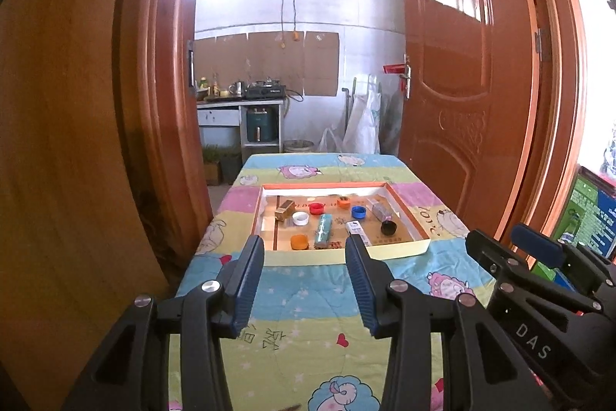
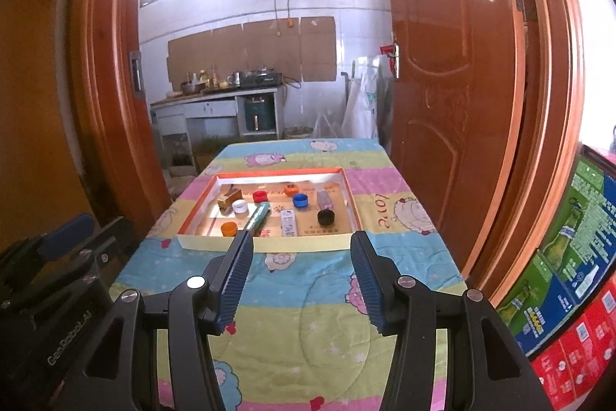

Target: Organize rigid objects

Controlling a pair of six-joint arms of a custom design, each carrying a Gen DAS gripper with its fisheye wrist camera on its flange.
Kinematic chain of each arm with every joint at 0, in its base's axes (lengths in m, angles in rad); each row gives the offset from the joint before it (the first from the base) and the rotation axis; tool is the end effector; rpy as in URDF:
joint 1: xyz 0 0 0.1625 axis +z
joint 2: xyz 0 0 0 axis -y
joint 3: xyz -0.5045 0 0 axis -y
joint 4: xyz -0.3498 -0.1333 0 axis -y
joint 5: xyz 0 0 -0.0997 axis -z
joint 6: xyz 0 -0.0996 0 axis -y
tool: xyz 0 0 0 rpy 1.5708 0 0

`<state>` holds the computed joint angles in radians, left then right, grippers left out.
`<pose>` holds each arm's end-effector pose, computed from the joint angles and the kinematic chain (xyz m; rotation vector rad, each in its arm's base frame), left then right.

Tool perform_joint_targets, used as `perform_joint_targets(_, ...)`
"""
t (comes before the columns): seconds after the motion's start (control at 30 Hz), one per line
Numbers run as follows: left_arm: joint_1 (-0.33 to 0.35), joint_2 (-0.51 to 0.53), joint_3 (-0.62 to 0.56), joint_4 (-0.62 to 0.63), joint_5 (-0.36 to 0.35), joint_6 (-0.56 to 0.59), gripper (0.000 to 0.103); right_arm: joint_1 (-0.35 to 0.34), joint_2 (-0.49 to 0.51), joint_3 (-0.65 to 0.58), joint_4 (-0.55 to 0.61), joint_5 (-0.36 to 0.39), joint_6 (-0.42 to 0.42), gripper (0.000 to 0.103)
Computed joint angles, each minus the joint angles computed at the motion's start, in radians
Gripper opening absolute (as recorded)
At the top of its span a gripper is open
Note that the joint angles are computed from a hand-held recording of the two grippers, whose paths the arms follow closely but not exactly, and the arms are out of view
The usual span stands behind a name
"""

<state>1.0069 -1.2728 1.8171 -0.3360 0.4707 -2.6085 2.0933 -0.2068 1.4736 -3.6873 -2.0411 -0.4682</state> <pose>-0.0640 -0.5167 0.3567 0.1630 1.8657 -1.3753 0.4412 -0.5894 -0.0514 0.9405 -2.3050 1.1354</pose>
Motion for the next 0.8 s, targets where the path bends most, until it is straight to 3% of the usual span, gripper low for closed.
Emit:
perform_joint_targets(0.3, -0.024, -0.033, 0.043, -0.084, -0.014, 0.064, 0.045, 0.012, -0.017, 0.037, -0.041, 0.016, -0.002, 0.054)
perform_joint_targets(0.8, -0.029, -0.041, 0.053, -0.078, -0.023, 0.061, 0.045, 0.026, -0.013, 0.055, -0.074, 0.007, -0.017, 0.054)
